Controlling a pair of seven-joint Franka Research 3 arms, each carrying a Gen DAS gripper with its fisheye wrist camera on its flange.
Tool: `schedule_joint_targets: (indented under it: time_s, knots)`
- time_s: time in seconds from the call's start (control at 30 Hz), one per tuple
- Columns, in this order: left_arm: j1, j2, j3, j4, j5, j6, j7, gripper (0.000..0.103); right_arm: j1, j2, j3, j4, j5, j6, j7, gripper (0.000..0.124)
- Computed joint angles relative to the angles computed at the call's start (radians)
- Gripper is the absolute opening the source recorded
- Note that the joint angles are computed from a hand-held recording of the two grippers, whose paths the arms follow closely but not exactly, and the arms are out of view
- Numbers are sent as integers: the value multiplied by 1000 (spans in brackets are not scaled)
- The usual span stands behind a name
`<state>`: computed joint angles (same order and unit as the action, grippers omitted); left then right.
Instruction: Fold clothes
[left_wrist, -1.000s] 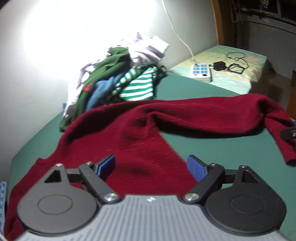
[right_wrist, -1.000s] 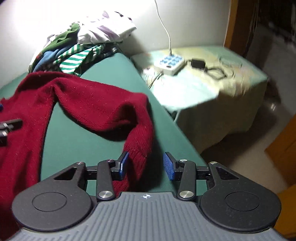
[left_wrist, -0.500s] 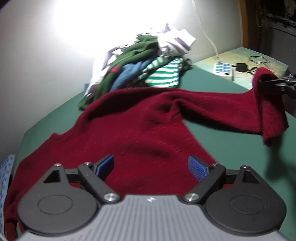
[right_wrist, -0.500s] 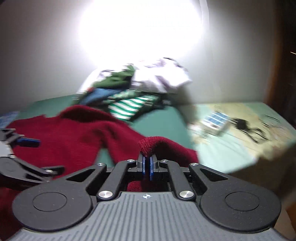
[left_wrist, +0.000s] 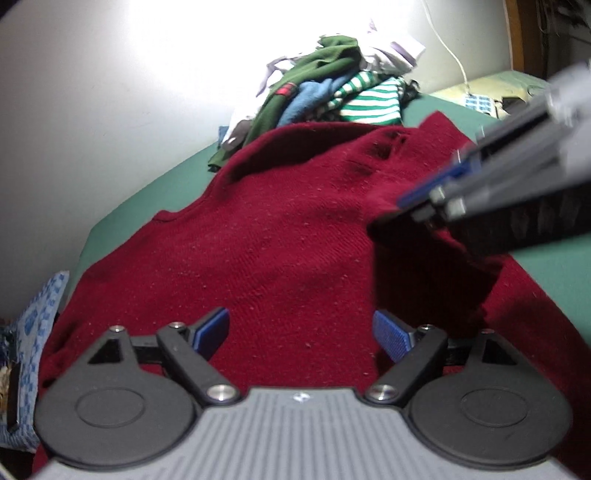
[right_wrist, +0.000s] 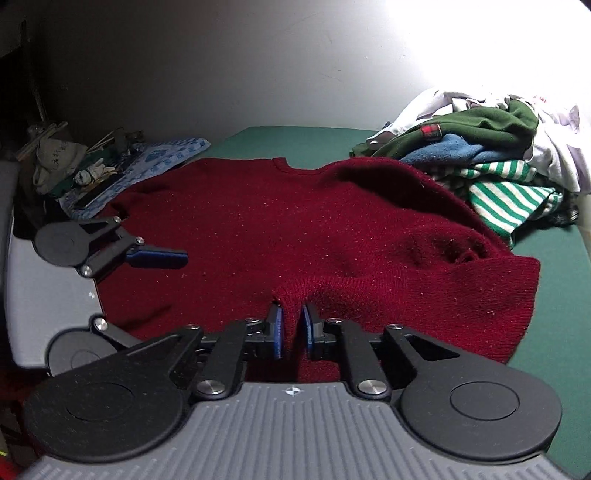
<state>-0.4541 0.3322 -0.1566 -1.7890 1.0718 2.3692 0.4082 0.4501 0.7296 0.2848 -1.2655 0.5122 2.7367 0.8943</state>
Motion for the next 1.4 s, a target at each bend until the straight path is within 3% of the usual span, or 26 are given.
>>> schedule_joint_targets:
  time_s: [0.03, 0.1, 0.17, 0.3, 0.4, 0.53, 0.63, 0.7, 0.73, 0.9, 1.03, 1.1, 1.2, 1.3, 1.4]
  knots:
    - [-2, 11, 0, 13, 5, 1, 8, 87, -23, -9, 23, -11, 25, 3, -20, 31]
    - [-10, 35, 2, 44, 15, 2, 26, 86, -71, -35, 68, -47, 86, 35, -84, 33]
    - [-21, 64, 6, 83, 27, 7, 50, 86, -82, -61, 59, -80, 113, 64, -93, 33]
    - [-37, 121, 17, 158, 33, 52, 138, 86, -34, -85, -68, -95, 57, 35, 122, 32]
    - [-46, 158, 29, 201, 1, 75, 198, 81, -23, -82, -109, -95, 9, 2, 250, 30]
    - [-67, 186, 54, 234, -5, 86, 235, 68, -43, -86, -86, -116, -12, 13, 281, 29]
    - [-81, 188, 69, 234, 21, 97, 275, 70, -51, -84, -74, -116, -16, 12, 290, 29]
    - [-94, 176, 81, 212, 72, 114, 298, 78, -54, -77, -69, -104, -21, 3, 293, 29]
    - [-91, 171, 77, 203, 76, 126, 315, 77, -57, -74, -64, -100, -21, 1, 289, 29]
    - [-49, 151, 46, 172, 13, 195, 440, 53, -54, -63, -63, -82, -30, -8, 288, 29]
    - [-29, 145, 37, 154, -48, 243, 538, 40, -53, -64, -60, -85, -29, 1, 285, 29]
    - [-24, 145, 31, 149, -73, 259, 593, 23, -53, -65, -60, -87, -28, 2, 289, 29]
    - [-18, 147, 23, 143, -112, 280, 678, 10, -59, -68, -53, -93, -19, 8, 285, 29]
    - [-28, 151, 37, 145, -121, 291, 692, 3, -58, -71, -51, -99, -14, 17, 285, 29]
    - [-30, 151, 50, 149, -151, 297, 642, 2, -47, -80, -63, -111, -24, 29, 298, 29]
